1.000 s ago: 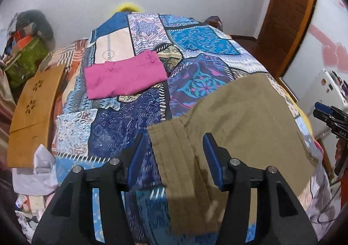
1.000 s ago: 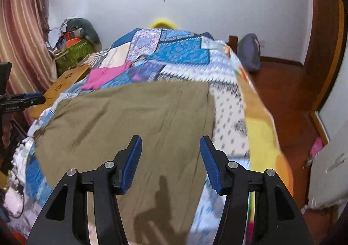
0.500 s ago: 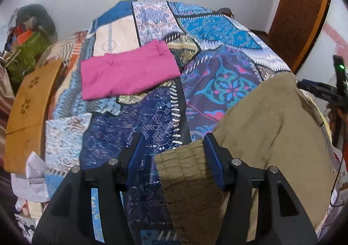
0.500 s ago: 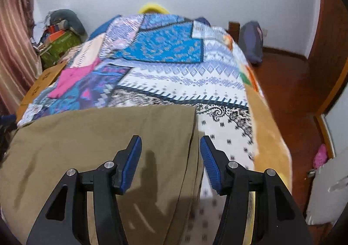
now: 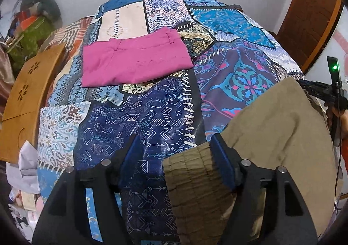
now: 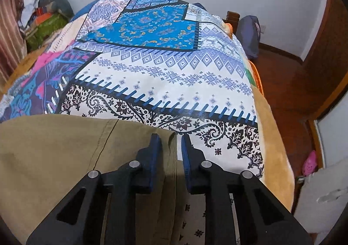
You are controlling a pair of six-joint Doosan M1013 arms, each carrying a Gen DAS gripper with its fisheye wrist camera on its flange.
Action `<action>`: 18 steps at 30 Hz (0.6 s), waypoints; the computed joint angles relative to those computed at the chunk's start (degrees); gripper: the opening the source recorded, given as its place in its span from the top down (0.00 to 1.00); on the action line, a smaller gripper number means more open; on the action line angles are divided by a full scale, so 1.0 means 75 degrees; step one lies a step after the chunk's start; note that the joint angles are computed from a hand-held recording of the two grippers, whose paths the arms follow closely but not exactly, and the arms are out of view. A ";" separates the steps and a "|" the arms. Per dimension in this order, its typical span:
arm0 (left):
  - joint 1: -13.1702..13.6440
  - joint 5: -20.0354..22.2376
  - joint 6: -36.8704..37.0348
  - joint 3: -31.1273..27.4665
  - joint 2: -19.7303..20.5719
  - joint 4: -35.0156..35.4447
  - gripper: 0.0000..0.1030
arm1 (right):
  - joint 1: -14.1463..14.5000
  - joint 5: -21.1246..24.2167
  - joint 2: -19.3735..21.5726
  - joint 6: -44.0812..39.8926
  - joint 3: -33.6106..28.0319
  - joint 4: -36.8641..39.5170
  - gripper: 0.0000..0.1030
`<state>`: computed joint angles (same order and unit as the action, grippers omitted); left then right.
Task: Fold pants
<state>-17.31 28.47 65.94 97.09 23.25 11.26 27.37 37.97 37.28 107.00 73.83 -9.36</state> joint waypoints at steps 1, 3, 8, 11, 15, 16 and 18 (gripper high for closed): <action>-0.0020 0.0050 -0.0066 -0.0006 -0.0025 0.0115 0.33 | 0.0007 0.0174 0.0009 0.0052 -0.0077 -0.0029 0.80; -0.0106 0.0158 -0.0432 0.0032 -0.0152 0.0628 0.34 | -0.0004 0.0202 -0.0141 -0.0053 -0.0019 0.0196 0.80; -0.0266 -0.0025 -0.1073 0.0307 -0.0652 0.1500 0.34 | 0.0130 -0.0386 -0.0799 0.0007 0.0535 0.0087 0.72; -0.0354 -0.0201 -0.1416 0.0480 -0.1012 0.1800 0.34 | 0.0313 -0.0715 -0.1227 0.0143 0.0862 -0.0256 0.68; -0.0493 -0.0468 -0.1892 0.0774 -0.1530 0.2171 0.34 | 0.0535 -0.1158 -0.1717 0.0291 0.1243 -0.0492 0.67; -0.0524 -0.0521 -0.1986 0.0828 -0.1613 0.2221 0.34 | 0.0612 -0.1330 -0.1878 0.0375 0.1385 -0.0558 0.67; -0.0579 -0.0690 -0.2039 0.1017 -0.1851 0.2128 0.33 | 0.0718 -0.1556 -0.2052 0.0522 0.1542 -0.0691 0.63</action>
<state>-21.66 23.29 50.65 104.72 9.36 27.22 32.76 26.30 21.89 110.91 85.39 -14.55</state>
